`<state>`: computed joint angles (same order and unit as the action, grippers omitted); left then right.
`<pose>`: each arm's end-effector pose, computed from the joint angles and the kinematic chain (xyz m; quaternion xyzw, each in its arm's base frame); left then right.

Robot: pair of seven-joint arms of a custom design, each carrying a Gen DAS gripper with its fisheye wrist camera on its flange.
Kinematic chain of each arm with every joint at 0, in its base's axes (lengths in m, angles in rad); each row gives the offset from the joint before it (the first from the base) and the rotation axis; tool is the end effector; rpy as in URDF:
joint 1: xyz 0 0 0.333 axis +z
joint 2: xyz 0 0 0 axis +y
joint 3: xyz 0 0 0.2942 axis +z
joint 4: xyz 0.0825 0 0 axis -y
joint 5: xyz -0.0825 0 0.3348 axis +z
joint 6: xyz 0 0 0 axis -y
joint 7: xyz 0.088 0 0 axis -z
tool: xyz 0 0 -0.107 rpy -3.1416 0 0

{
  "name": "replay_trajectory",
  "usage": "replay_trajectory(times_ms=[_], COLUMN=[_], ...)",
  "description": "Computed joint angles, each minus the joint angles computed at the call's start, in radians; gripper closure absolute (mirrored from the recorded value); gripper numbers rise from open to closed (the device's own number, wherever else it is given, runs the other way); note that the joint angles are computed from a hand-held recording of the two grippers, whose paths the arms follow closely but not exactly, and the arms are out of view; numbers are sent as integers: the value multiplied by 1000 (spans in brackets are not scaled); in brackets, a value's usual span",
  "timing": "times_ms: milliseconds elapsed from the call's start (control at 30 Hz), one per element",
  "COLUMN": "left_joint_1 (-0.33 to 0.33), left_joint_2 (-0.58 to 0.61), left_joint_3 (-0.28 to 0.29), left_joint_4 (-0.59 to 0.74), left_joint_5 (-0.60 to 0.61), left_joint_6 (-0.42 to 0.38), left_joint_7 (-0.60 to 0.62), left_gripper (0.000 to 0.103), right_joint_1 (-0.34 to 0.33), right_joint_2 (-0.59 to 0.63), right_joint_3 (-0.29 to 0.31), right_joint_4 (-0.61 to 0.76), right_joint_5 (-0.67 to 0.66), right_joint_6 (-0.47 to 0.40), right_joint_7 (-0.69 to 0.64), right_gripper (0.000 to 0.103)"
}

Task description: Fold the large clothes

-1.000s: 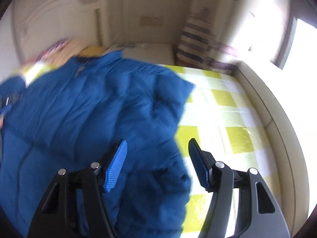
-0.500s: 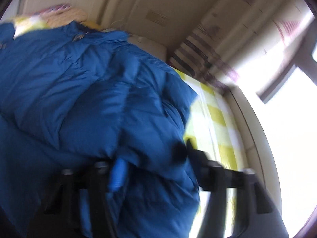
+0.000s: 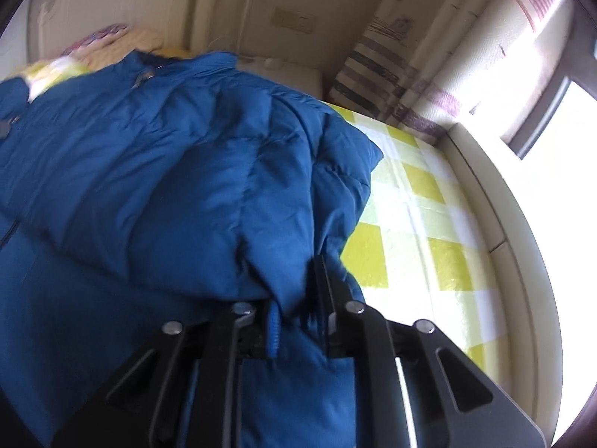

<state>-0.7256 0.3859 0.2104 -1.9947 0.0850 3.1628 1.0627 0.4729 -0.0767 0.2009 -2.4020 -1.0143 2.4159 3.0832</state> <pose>0.5249 -0.3208 0.3789 -0.6048 0.6965 -0.3555 0.1506 0.3614 0.2833 0.3660 -0.6372 0.6882 -0.3177 0.1389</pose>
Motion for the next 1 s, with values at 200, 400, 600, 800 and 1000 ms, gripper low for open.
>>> replay_trajectory(times_ms=[200,400,600,800,1000], left_joint_1=[-22,-4,-62,-50,55], left_joint_2=[6,6,10,9,3], left_joint_3=[25,9,66,53,-60], left_joint_4=[15,6,0,7,-2], left_joint_5=[35,33,11,15,-33], left_joint_6=[-28,6,20,0,19], left_joint_7=[-28,-38,-18,-17,29], left_gripper=[4,4,4,4,4], right_joint_1=[-49,-46,-43,-87,-121], right_joint_2=[-231,-11,-3,33,315], right_joint_3=[68,46,-33,-12,-123], right_joint_4=[-129,46,-10,183,356], right_joint_5=[-153,-160,54,-121,106], right_joint_6=[74,52,205,113,253], right_joint_7=[273,166,13,59,-83], right_gripper=[64,75,77,70,60])
